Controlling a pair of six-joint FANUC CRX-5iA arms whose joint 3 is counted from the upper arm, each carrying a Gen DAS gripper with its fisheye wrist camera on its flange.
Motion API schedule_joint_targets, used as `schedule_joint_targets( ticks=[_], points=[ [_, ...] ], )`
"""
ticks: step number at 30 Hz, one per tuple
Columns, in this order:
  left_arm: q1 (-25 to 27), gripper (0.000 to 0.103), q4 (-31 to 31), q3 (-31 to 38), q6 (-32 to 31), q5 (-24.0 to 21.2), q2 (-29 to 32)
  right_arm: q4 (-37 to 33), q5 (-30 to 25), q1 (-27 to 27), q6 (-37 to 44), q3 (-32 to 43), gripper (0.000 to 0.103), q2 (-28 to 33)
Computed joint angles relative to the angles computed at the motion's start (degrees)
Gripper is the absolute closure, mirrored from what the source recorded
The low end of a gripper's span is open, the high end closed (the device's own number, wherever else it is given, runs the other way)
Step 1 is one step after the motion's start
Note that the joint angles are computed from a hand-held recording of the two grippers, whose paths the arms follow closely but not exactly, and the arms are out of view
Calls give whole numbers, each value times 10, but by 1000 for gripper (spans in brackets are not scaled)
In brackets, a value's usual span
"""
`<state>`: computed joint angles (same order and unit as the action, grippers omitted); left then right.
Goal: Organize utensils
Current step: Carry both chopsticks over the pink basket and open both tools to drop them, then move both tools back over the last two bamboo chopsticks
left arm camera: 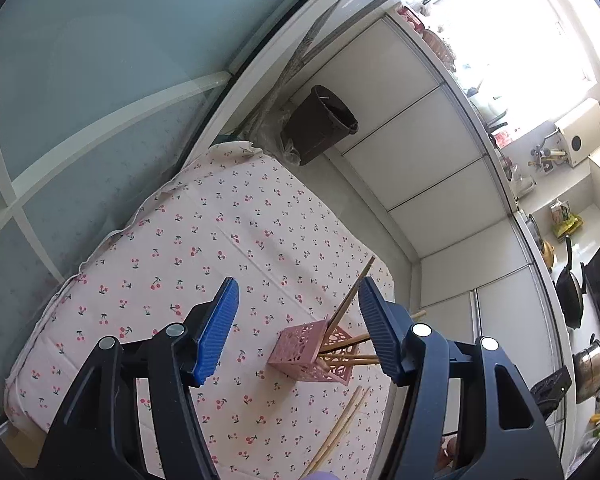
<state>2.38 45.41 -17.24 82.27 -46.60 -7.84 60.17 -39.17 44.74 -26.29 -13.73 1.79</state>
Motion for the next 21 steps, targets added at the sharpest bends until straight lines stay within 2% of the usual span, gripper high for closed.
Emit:
schedule_joint_targets(
  ticks=[6,9,11,16,21],
  points=[
    [-20,40,-31,-9,-10,32,-33,3,-40,30,27,-10,57,-14],
    [-42,36,-46,-13,-24,38,-46,-3,-87,56,52,-13,49,-21],
    [-59,31,-61,-14,-29,41,-51,-15,-119,72,71,-12,37,-23],
    [-107,22,-106,-13,-28,33,-43,-61,-212,104,105,-9,18,-24],
    [-153,17,-176,16,5,-1,-2,-110,-295,121,154,-1,13,-20]
  ],
)
